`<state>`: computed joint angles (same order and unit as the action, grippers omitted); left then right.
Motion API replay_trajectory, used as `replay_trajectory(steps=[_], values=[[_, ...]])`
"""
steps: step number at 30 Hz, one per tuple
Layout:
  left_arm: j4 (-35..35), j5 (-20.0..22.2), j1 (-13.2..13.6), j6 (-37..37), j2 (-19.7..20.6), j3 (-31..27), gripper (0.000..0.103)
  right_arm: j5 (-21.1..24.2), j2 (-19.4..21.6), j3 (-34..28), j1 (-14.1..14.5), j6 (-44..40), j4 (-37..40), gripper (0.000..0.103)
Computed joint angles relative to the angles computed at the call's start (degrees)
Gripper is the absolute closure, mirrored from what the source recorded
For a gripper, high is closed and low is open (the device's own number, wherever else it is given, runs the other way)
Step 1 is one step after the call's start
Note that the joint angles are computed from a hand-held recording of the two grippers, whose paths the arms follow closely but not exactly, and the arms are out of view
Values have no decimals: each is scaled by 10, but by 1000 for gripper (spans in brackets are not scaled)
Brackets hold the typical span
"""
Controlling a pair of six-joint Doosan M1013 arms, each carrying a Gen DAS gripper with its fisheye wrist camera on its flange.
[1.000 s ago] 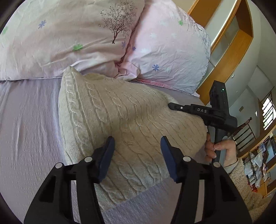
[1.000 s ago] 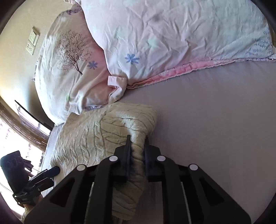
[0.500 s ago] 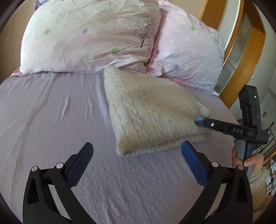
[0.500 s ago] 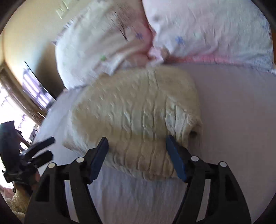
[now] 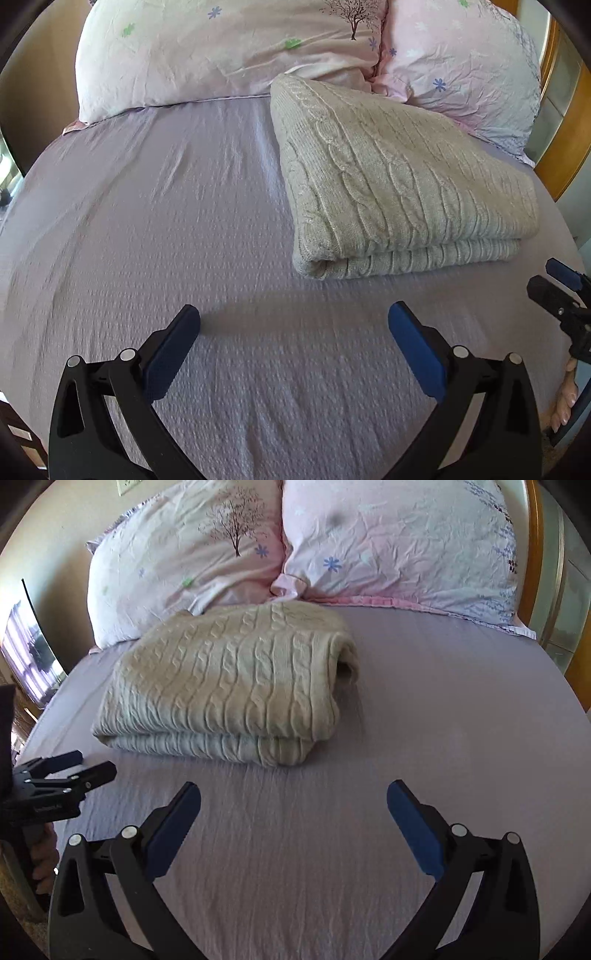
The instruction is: Fold small clothes
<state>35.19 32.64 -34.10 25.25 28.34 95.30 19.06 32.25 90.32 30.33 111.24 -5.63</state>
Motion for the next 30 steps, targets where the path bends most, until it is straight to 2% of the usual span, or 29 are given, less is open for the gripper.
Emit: replay_trajectory(steps=[2,4,5,10,15,30], values=[[11,17,-4,-7,4,-5,1,18,11,-10,1,-4,12,2],[22,35,-8,-11,8,-11,1,20,15,-14,7,42,-45,2],[31,39,-10,-14,10,-12,1,27,17,-17,10,39,-49,2],[76,28,-13,-60,8,-2,1,47,21,-20,25,83,-136,2],[91,21,-13,-69,6,3,1,30,20,-14,25,87,-140,2],[95,23,-13,-74,6,3,1,29,20,-13,26,91,-144,2]])
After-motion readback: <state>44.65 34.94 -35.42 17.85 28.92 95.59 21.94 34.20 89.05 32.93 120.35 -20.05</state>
